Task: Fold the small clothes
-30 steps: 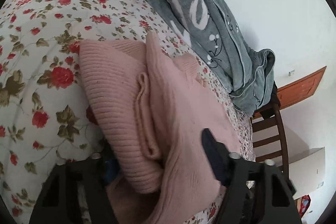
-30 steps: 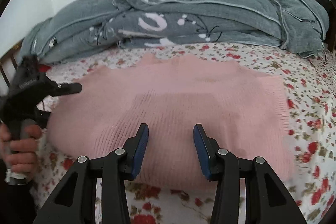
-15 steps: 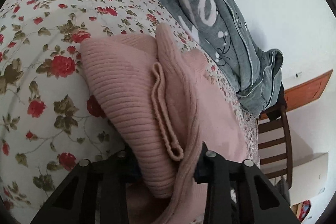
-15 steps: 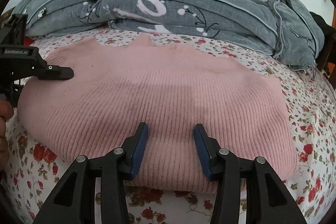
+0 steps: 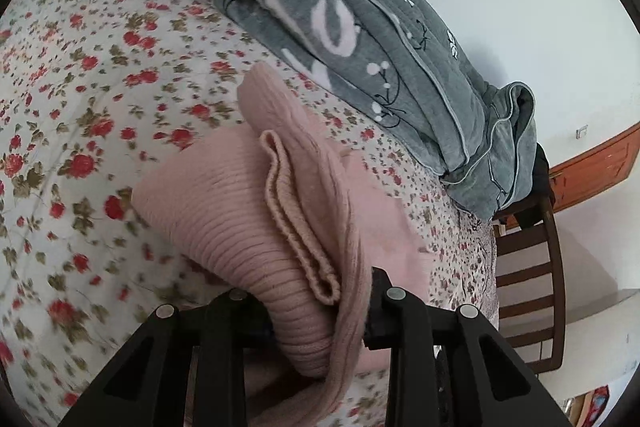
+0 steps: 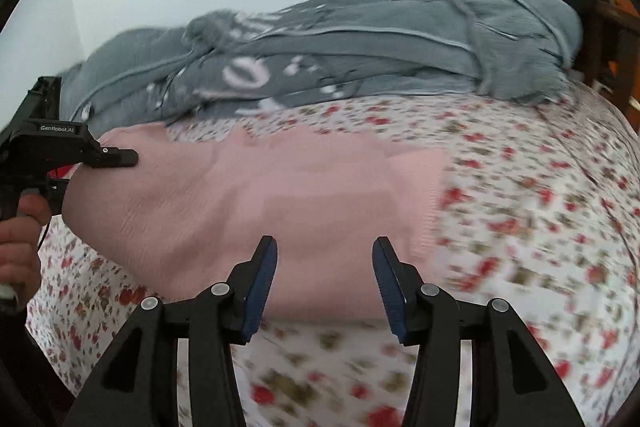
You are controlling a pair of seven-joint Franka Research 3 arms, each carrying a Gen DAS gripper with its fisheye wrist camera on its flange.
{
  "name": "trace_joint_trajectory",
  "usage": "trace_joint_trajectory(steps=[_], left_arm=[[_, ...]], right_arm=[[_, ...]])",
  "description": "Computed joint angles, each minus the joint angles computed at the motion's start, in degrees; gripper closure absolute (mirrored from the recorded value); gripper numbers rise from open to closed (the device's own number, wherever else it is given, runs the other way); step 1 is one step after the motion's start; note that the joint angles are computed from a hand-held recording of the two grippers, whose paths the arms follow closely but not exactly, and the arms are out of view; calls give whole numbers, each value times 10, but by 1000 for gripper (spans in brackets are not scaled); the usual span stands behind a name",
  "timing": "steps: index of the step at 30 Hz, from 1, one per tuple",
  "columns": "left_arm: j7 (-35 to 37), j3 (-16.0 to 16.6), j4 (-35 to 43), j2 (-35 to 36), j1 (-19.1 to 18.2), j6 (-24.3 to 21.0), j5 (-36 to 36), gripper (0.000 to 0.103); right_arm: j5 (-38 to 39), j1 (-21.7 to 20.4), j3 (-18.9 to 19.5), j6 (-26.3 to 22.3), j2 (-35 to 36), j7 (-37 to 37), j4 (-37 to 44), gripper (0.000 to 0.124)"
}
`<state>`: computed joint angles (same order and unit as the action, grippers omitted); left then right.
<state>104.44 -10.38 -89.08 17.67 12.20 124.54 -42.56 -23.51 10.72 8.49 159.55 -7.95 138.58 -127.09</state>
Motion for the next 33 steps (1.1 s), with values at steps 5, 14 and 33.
trace_joint_trajectory(steps=[5,14,33], left_arm=[[-38,-6,6,-16,-47,29,71,75],[-84,-39,62,28,-122,14,177,73],[130,-1,-70,-53,-54,54,3,42]], right_arm=[[78,-16,-18,-6,-63,-33,-65,75],[132,-62,0,-15,-125,-54,-130,75],[159,-73,10,121,-49,-104,-66,70]])
